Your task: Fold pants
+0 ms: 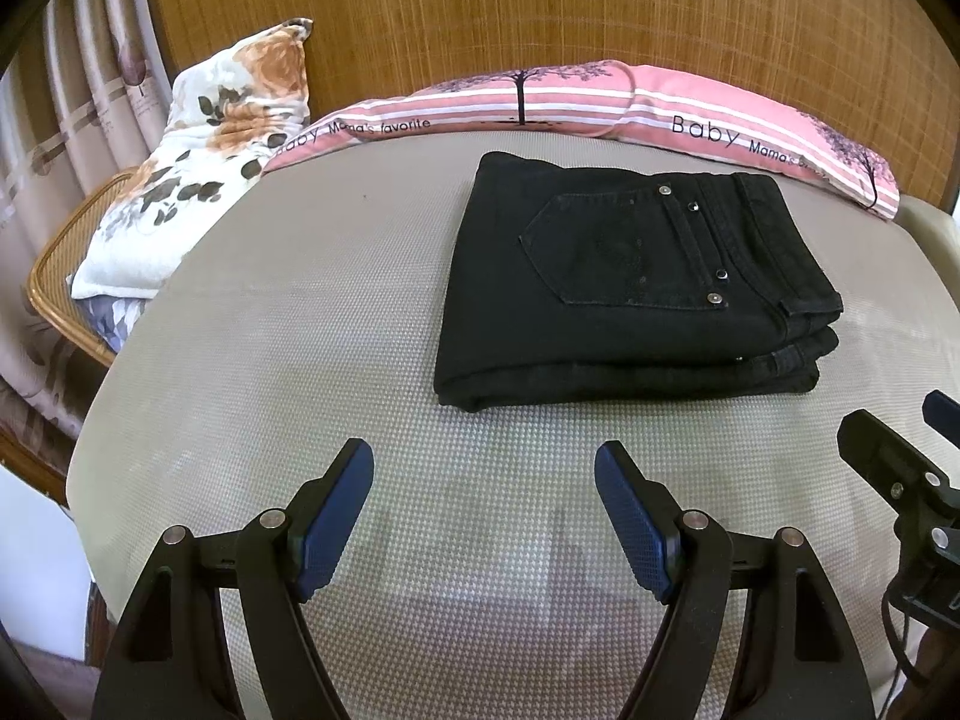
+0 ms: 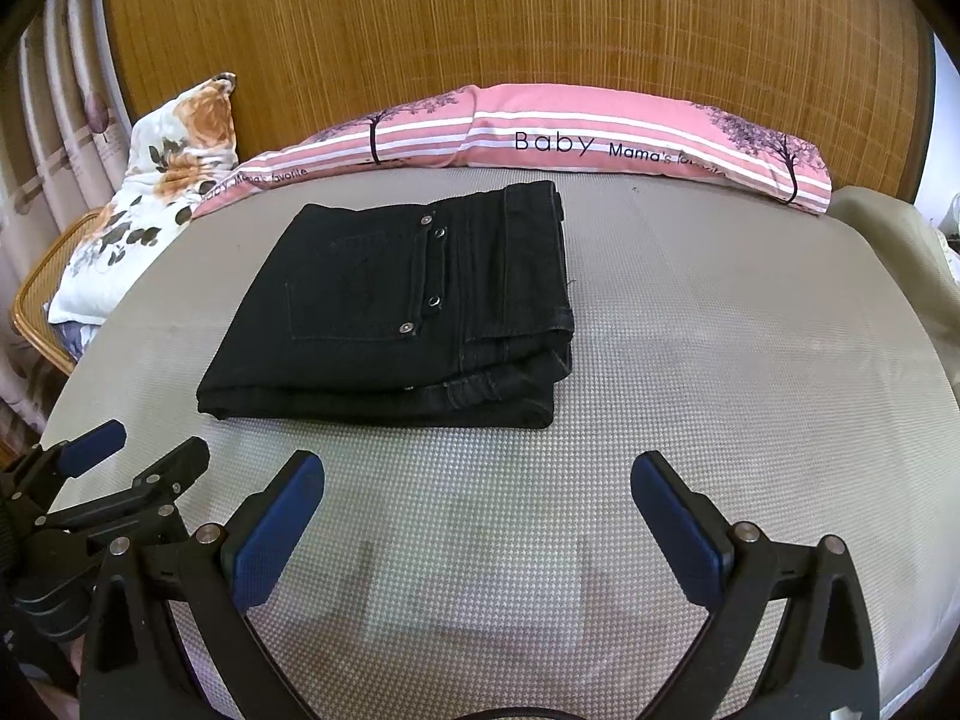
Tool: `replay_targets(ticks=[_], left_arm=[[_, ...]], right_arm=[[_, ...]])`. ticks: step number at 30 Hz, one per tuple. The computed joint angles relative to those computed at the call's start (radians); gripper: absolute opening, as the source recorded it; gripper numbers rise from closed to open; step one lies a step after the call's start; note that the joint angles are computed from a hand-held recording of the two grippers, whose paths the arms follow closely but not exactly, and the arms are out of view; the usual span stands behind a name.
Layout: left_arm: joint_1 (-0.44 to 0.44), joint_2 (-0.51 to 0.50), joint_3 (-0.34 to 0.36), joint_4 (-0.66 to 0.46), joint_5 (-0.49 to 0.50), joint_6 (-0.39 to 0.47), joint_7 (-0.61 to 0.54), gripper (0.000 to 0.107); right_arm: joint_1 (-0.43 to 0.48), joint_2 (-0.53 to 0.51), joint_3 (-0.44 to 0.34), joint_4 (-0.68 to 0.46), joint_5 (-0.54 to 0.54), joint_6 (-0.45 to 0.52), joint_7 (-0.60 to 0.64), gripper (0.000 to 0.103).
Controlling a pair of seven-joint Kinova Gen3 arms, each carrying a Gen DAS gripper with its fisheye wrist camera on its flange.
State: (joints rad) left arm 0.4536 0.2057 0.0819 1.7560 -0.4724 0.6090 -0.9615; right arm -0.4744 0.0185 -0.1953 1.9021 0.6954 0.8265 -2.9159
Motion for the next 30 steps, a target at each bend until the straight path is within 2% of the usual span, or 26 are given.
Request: replay_targets(ticks=[25, 30], left_arm=[[-0.006, -0.002, 0.002, 0.004, 0.007, -0.002, -0.007, 0.077], [0.013, 0.003, -0.006, 0.008, -0.034, -0.007, 0.028, 0.077]], right_arm=[[-0.009, 0.009, 0.001, 0.003, 0.006, 0.001, -0.013, 0.101], [-0.009, 0.01, 0.003, 0.002, 0.004, 0.002, -0.011, 0.101]])
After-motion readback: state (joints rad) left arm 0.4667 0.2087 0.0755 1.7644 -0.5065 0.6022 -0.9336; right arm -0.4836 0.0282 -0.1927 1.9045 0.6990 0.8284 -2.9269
